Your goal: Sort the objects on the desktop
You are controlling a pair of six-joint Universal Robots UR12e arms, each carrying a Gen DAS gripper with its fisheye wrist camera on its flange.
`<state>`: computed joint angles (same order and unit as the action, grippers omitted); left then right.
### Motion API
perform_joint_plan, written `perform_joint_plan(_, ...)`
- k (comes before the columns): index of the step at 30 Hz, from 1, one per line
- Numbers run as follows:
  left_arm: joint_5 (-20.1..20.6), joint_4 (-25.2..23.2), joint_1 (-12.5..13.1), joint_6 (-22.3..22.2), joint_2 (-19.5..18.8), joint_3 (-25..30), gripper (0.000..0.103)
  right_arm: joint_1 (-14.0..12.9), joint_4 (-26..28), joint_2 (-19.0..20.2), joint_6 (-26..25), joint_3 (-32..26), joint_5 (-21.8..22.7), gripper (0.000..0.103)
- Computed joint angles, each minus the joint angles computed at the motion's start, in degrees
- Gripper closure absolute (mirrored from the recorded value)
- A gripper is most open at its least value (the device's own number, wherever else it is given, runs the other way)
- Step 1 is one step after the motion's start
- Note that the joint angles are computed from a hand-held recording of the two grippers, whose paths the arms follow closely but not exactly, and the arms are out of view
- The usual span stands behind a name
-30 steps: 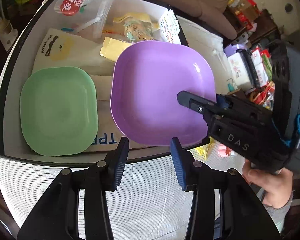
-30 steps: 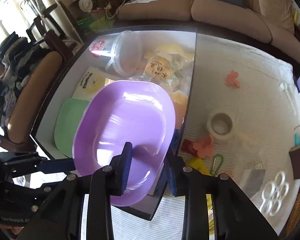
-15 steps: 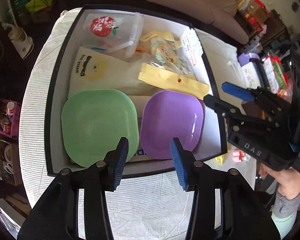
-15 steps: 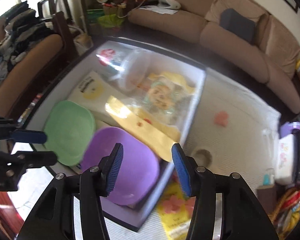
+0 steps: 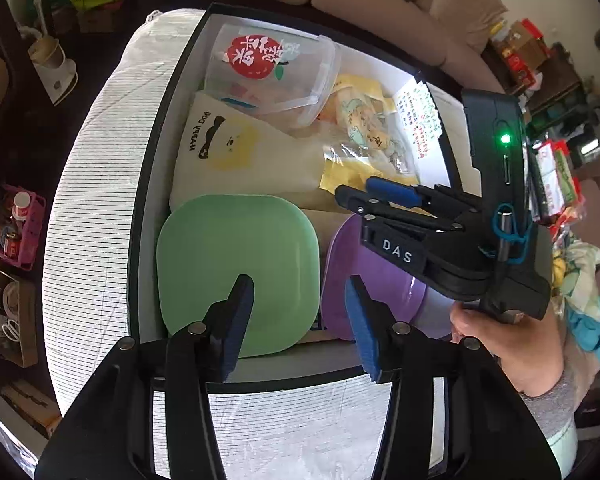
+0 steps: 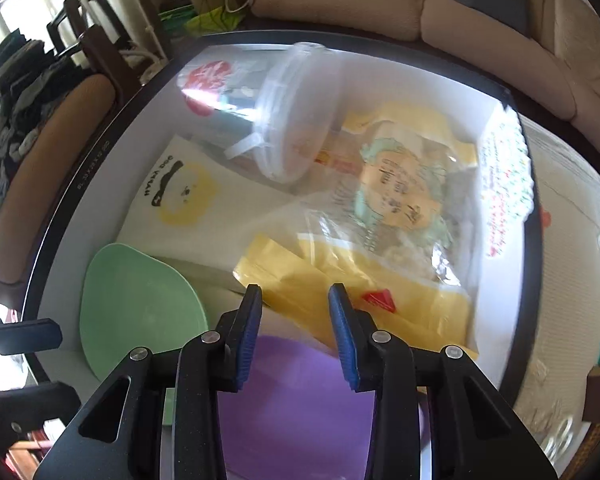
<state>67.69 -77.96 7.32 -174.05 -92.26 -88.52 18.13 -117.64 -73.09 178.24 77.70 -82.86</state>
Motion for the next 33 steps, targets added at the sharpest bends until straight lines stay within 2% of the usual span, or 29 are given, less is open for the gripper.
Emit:
perform_joint_plan(3,-0.71,0.06,0.27,-0.61,-0.28,-0.13,0.058,-0.05,0.99,0.40,0.06,-0.93,1.58,0.068)
perform_joint_plan(5,-1.63,0.15,0.59,-0.76,-0.16,-0.31,0.058,-0.75,-0.54,-0.24,1.21,-0.76,3.05,0.068)
perform_joint_plan(8,-2.44,1.04,0.68,0.15,0.61,-1.04,0.055,-2.98,-3.47,-2.68,3.73,0.87,7.84,0.067)
perform_joint_plan(10,-2.41,2.61,0.23,1.69,1.63,-2.05,0.050,-4.33,-3.86,-4.98,2.48,2.44,9.81,0.065)
perform_joint_plan(11,-2.44,3.71,-0.08,2.32,2.31,-2.80,0.047,-4.96,-4.04,-6.31,1.65,3.51,10.52,0.062)
perform_joint_plan(13,-1.90,6.31,-1.11,3.33,3.95,-4.62,0.042,-6.33,-5.17,-9.30,0.51,6.45,12.02,0.042)
perform_joint_plan(16,-1.57,9.96,-3.49,5.66,6.84,-7.86,0.036,-8.34,-6.59,-14.22,-0.54,11.40,13.13,0.022)
perform_joint_plan(19,-2.88,12.11,-6.03,6.04,9.29,-10.68,0.031,-10.89,-7.16,-19.68,-1.51,17.08,12.15,0.020)
perform_joint_plan(21,-5.21,12.40,-7.56,4.43,10.47,-12.49,0.029,-12.65,-7.82,-23.03,-1.23,20.69,10.04,0.020)
perform_joint_plan(23,-7.90,12.70,-8.99,2.21,11.30,-14.25,0.029,-15.01,-8.83,-26.17,0.19,24.03,9.58,0.020)
perform_joint_plan(25,-8.91,14.27,-10.86,-0.38,11.81,-16.02,0.029,-17.42,-10.45,-29.39,2.27,27.44,9.29,0.020)
perform_joint_plan(30,-6.66,22.02,-15.35,-7.65,11.67,-19.61,0.029,-22.29,-15.51,-35.64,4.73,35.30,7.27,0.020)
perform_joint_plan(33,-4.27,25.30,-17.44,-10.62,10.77,-20.38,0.029,-24.08,-16.78,-37.47,4.30,38.55,6.88,0.020)
